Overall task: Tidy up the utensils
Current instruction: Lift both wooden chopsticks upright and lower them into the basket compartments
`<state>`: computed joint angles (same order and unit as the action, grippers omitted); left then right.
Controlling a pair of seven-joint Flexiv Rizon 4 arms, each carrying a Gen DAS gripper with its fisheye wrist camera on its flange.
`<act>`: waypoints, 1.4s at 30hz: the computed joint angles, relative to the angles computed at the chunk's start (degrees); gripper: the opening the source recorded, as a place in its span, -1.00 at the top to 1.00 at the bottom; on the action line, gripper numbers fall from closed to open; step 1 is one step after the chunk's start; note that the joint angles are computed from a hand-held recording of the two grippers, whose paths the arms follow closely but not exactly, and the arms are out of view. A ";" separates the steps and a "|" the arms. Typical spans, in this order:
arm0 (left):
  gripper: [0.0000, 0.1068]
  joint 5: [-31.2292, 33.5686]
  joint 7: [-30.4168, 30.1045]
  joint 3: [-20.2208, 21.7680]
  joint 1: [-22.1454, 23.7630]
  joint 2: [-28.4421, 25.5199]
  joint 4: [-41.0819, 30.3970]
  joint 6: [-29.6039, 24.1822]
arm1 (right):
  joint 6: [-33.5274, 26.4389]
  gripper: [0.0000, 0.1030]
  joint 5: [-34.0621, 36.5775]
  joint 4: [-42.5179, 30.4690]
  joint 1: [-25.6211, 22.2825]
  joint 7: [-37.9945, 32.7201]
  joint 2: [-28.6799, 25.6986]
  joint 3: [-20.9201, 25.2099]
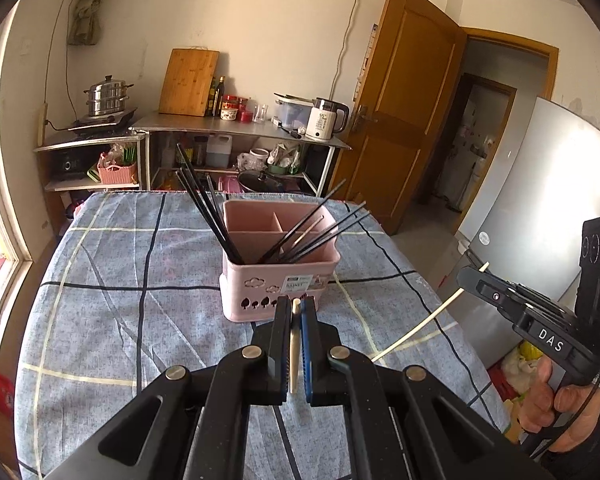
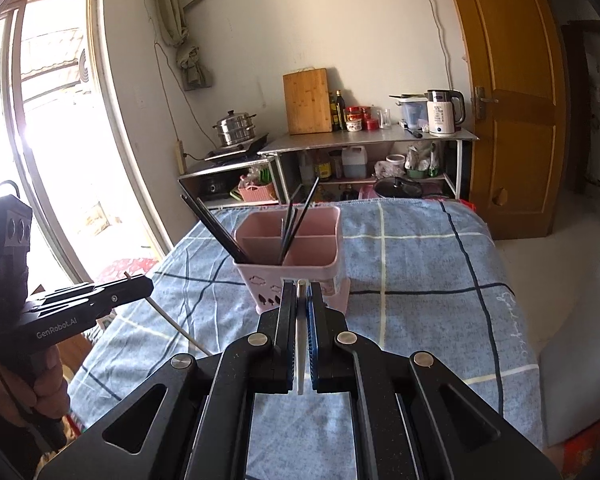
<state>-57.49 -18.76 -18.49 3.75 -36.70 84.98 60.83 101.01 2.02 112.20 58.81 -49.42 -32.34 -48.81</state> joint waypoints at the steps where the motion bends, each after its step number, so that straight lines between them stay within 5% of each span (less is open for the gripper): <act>1: 0.92 -0.04 -0.36 -0.09 -0.01 -0.37 -0.93 -0.12 | 0.11 0.90 0.01 -0.96 -0.70 0.22 -0.40 0.36; 11: 0.92 3.14 -5.88 -1.25 -0.48 -5.84 -13.75 -0.11 | 0.77 0.90 -0.97 -11.93 -8.41 2.36 -3.94 4.71; 24: 0.92 15.53 -19.72 0.17 -3.85 -19.44 -37.30 -5.05 | -0.50 0.90 -3.40 -24.97 -18.16 5.77 -10.22 10.09; 42: 0.91 22.96 -26.90 1.65 -5.38 -28.08 -46.36 -9.20 | -5.94 0.90 -11.61 -29.83 -30.06 9.29 -12.77 24.25</act>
